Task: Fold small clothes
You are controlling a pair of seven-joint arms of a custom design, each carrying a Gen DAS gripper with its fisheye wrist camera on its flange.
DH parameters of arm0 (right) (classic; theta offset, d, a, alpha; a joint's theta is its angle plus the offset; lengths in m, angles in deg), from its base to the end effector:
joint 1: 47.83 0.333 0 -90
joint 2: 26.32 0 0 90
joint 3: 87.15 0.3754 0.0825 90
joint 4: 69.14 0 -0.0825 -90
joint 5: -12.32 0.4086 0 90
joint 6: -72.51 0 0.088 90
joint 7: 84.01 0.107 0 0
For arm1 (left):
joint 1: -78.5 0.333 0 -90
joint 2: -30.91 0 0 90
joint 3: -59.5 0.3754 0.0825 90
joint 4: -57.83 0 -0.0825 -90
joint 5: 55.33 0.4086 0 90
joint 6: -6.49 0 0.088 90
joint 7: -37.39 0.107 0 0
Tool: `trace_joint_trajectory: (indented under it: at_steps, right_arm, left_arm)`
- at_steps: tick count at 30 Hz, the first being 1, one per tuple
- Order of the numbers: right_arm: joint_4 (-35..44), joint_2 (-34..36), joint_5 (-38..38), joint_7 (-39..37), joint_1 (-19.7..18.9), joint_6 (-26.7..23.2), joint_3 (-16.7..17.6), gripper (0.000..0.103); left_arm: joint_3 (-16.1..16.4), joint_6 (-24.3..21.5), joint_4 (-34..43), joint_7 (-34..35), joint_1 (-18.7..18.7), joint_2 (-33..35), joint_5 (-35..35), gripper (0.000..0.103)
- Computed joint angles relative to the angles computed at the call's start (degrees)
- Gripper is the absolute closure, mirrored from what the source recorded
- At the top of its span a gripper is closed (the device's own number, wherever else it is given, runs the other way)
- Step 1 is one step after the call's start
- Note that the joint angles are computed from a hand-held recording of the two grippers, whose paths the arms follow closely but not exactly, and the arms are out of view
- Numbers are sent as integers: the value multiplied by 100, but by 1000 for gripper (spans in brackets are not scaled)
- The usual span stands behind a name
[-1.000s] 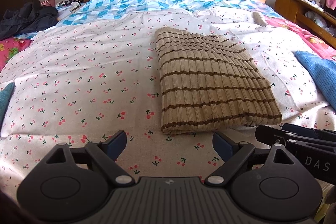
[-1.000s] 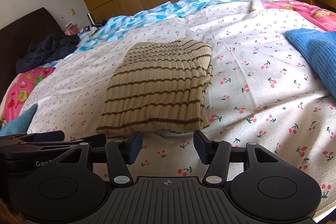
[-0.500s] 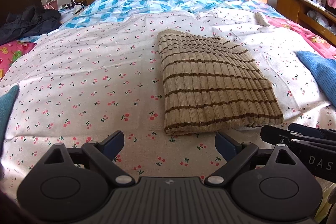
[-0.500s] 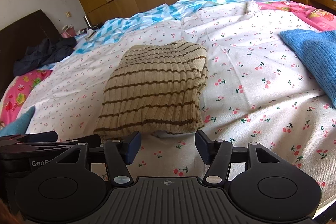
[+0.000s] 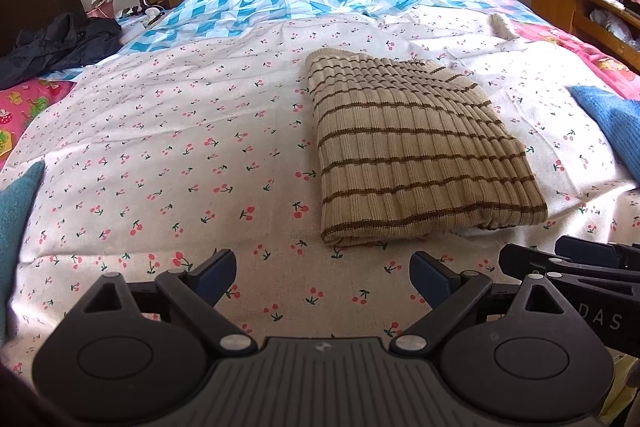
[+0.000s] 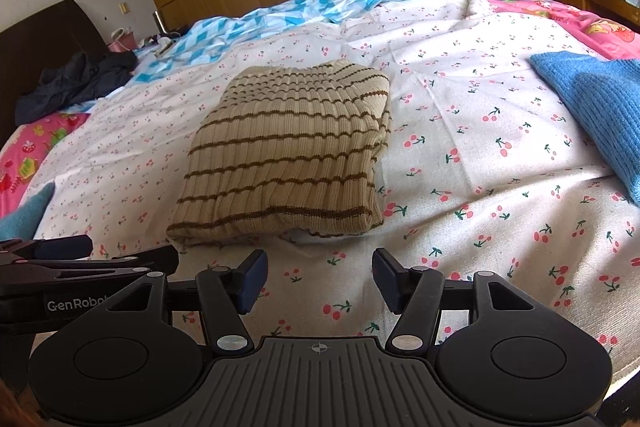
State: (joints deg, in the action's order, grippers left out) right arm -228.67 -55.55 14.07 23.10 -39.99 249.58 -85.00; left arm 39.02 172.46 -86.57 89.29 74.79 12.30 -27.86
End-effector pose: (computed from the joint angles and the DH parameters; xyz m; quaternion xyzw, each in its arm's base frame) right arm 0.3862 0.0665 0.4902 -0.5983 0.6961 -0.2093 0.3372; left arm 0.4172 -0.2292 0.4994 -0.5874 0.7236 -0.2584 0.2542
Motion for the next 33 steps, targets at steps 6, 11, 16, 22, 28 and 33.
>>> trace_joint_trajectory:
  at_steps: [6, 11, 16, 22, 28, 33]
  right_arm:
    - [30, 17, -23, 22, -40, -106, 57, 45]
    - [34, 8, -44, 70, -86, -136, 89, 45]
    - [49, 2, -75, 119, -124, -203, 118, 45]
    - [54, -1, -97, 143, -117, -236, 100, 45]
    - [71, 4, -101, 167, -110, -309, 96, 45]
    - [76, 8, -111, 187, -112, -324, 95, 45]
  left_arm:
    - [48, -93, 20, 64, -64, 23, -50, 5]
    - [53, -120, 37, 73, -82, 31, -52, 5]
    - [34, -173, 54, 50, -82, 27, -23, 5]
    - [17, -274, 99, -7, -92, 39, 62, 6]
    - [58, -357, 131, 3, -151, 67, 69, 6]
    - [110, -391, 146, 46, -212, 80, 17, 6]
